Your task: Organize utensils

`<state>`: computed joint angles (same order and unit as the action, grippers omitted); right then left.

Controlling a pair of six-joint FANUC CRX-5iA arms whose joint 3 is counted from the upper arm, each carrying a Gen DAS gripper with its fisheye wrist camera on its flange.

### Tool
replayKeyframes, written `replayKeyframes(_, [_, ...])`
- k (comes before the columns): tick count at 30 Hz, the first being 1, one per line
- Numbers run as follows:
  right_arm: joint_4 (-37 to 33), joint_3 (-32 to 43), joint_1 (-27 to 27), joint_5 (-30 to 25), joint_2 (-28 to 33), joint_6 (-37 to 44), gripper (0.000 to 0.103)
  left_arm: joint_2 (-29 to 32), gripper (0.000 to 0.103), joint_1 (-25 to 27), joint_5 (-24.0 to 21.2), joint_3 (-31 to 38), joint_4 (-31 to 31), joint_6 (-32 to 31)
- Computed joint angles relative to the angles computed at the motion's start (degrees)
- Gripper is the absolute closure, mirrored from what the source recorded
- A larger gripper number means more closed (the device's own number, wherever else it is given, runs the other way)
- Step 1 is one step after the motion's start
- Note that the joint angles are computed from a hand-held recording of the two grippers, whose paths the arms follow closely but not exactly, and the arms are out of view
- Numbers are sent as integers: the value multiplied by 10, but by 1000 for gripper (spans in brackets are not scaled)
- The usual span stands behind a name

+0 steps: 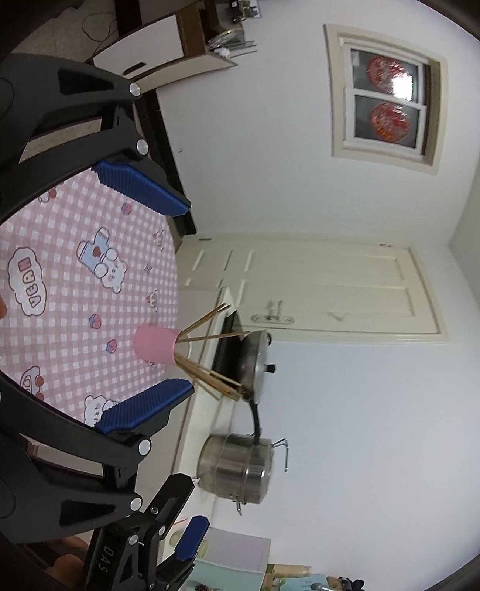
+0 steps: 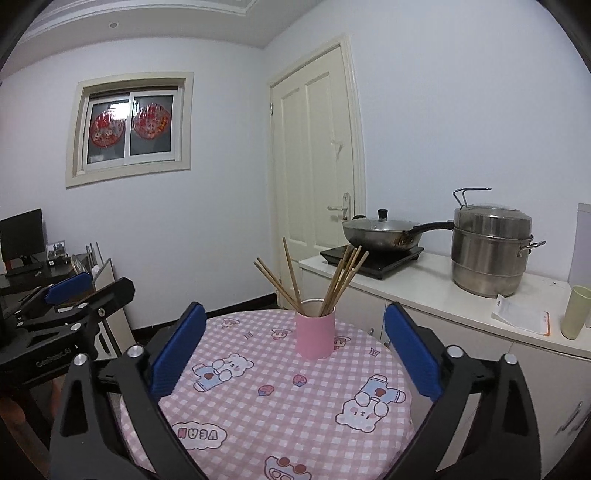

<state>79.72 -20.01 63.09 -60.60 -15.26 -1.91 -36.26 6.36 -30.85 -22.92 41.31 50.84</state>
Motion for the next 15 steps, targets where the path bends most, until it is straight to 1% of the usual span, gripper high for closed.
replayKeyframes(7, [24,-6,33,-38,0,-17,8,-30,10,-5,18,-18,5,-29])
replayKeyframes(12, [33,-7,52,-69,3,-21,8,-45,9,9,7,-33,40,-48])
replayKeyframes(15, [35,-8,63,-81,3,-25,8,-54,8,14,5,-39,47,-54])
